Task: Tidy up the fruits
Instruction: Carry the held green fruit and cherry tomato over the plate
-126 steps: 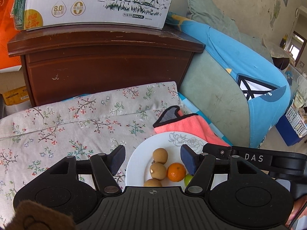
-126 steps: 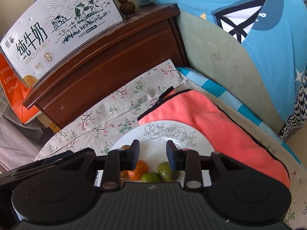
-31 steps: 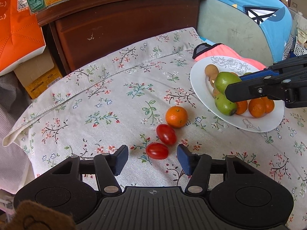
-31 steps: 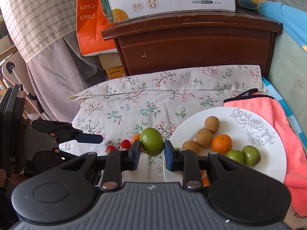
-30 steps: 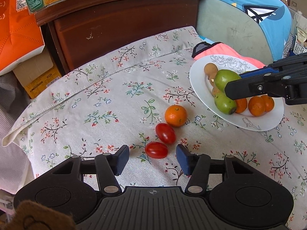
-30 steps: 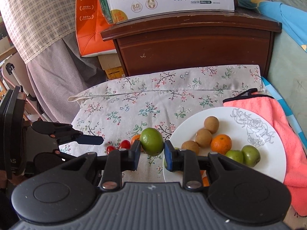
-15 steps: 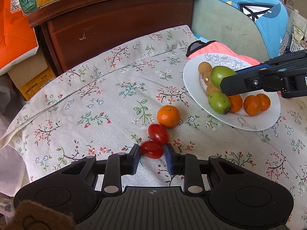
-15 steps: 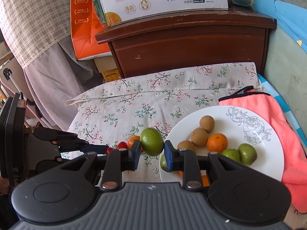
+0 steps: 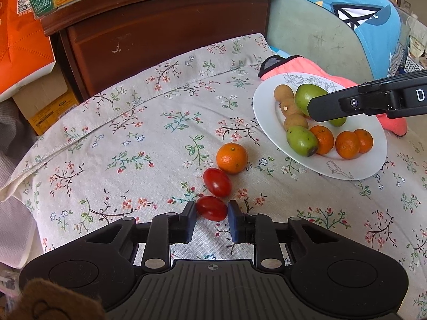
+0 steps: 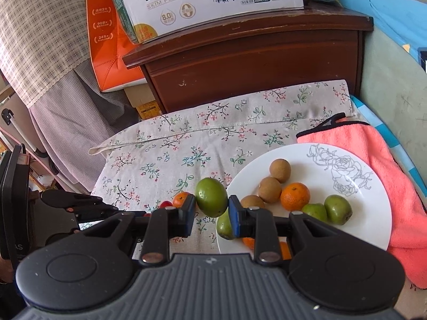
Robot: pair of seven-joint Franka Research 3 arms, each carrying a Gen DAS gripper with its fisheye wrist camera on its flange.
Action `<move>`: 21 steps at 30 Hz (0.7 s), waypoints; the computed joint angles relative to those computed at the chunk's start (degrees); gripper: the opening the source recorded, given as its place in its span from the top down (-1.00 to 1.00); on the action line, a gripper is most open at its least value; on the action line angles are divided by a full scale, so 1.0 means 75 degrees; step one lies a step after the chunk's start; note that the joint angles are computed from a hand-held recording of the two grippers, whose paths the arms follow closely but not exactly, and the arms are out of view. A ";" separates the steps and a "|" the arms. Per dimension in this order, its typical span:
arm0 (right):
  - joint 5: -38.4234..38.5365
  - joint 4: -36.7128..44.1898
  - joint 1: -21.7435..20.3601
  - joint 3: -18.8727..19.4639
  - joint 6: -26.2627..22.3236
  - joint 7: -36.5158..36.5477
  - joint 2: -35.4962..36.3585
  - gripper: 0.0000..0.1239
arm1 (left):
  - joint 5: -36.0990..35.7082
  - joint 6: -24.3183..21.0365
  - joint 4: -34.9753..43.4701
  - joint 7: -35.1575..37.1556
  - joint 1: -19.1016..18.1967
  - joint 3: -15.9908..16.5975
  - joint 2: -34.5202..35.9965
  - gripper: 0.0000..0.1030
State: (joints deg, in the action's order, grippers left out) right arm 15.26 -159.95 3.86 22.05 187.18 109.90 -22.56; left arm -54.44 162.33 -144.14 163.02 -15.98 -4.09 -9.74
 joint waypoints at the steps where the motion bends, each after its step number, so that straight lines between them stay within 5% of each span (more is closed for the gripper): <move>1: -0.0001 -0.0007 0.0000 -0.0007 0.0006 0.0001 -0.0012 0.57 | -0.0015 -0.0009 -0.0008 -0.0008 -0.0001 0.0001 -0.0022 0.56; 21: 0.0011 -0.0851 -0.1115 0.0148 -0.0333 0.0813 -0.1481 0.57 | -0.1694 -0.0567 0.0394 0.0266 -0.0682 -0.0151 -0.0529 0.56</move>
